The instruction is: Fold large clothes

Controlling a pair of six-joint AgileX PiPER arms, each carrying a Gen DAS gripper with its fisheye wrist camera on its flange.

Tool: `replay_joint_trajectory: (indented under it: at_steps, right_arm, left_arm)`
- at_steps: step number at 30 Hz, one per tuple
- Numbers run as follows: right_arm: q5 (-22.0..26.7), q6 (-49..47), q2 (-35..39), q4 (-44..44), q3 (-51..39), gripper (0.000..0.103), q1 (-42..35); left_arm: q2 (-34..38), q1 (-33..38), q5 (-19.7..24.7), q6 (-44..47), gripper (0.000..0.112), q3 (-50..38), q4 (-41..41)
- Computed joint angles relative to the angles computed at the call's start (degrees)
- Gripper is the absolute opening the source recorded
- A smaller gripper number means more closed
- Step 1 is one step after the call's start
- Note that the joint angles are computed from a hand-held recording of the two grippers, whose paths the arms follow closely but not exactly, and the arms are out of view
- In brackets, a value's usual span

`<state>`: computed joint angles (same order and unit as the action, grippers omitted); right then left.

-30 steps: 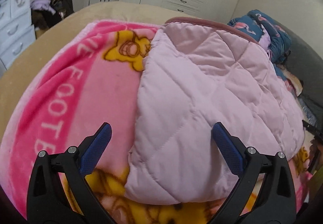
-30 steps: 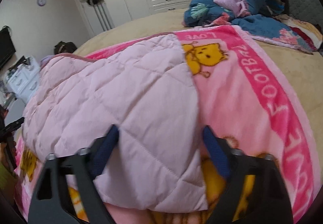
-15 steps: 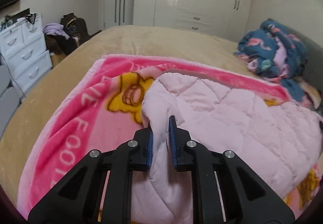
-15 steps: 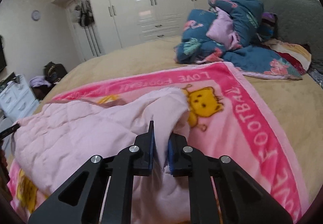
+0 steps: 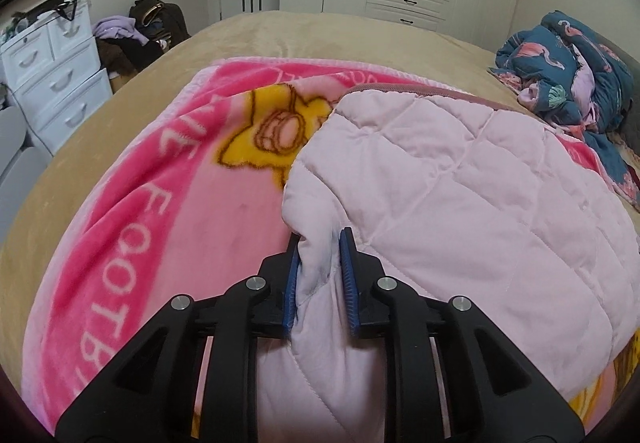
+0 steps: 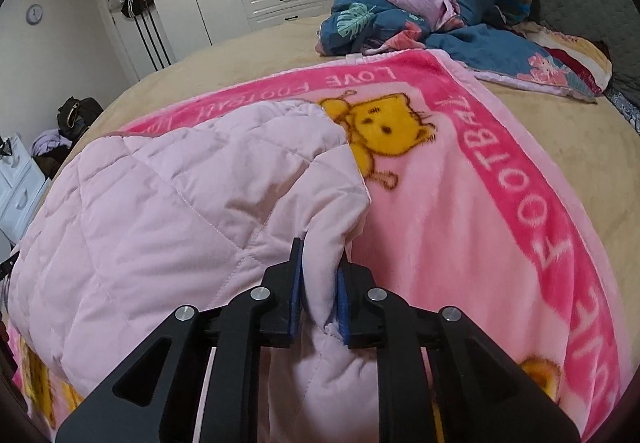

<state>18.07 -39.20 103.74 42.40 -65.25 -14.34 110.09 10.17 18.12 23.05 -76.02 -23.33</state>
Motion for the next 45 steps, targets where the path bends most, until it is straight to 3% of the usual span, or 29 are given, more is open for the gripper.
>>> replay_joint_trajectory:
  at_steps: [3,4,7,9,10,14,15,22,29,40,45]
  right_arm:
    - [1.15,0.66,-1.02,-0.11,0.65,0.03,-0.99]
    - [1.77,0.75,-1.62,0.07,1.03,0.044,-1.53]
    - [2.85,-3.6,-4.55,5.65,3.68,0.078,-3.47]
    - [2.82,-9.55,-7.87,11.75,6.84,0.089,-4.55]
    - [2.97,-11.76,-9.41,13.88,8.18,0.092,-4.93]
    - [5.5,-19.26,-15.94,20.14,12.77,0.095,-6.66]
    - [6.26,-19.8,-17.49,20.3,13.67,0.095,-7.01]
    - [10.35,-24.89,-27.66,23.23,19.79,0.099,-8.99]
    - [14.69,-23.81,-32.08,23.2,23.55,0.099,-11.24]
    - [11.55,-22.03,-33.8,23.37,29.89,0.099,-10.16]
    - [10.43,-22.65,-32.66,25.38,32.04,0.099,-10.51]
  left_arm:
    - [-1.58,0.58,0.19,1.19,0.02,1.4,-1.44]
    - [-1.98,0.72,0.27,2.02,0.022,1.72,-2.21]
    - [-4.18,0.99,-0.1,2.17,0.037,3.6,-1.89]
    - [-5.71,1.47,0.02,3.44,0.056,4.73,-3.31]
    - [-6.74,1.82,-0.12,4.8,0.059,5.65,-4.69]
    - [-10.7,2.79,-0.14,7.32,0.091,9.0,-7.16]
    - [-11.4,2.9,-0.22,7.48,0.094,9.59,-7.45]
    - [-16.53,5.41,3.38,13.43,0.094,13.88,-13.84]
    - [-20.02,6.41,3.51,15.96,0.094,18.76,-15.46]
    - [-22.63,7.46,3.9,18.13,0.094,24.43,-17.38]
    - [-21.04,9.09,7.31,19.5,0.094,24.77,-21.17]
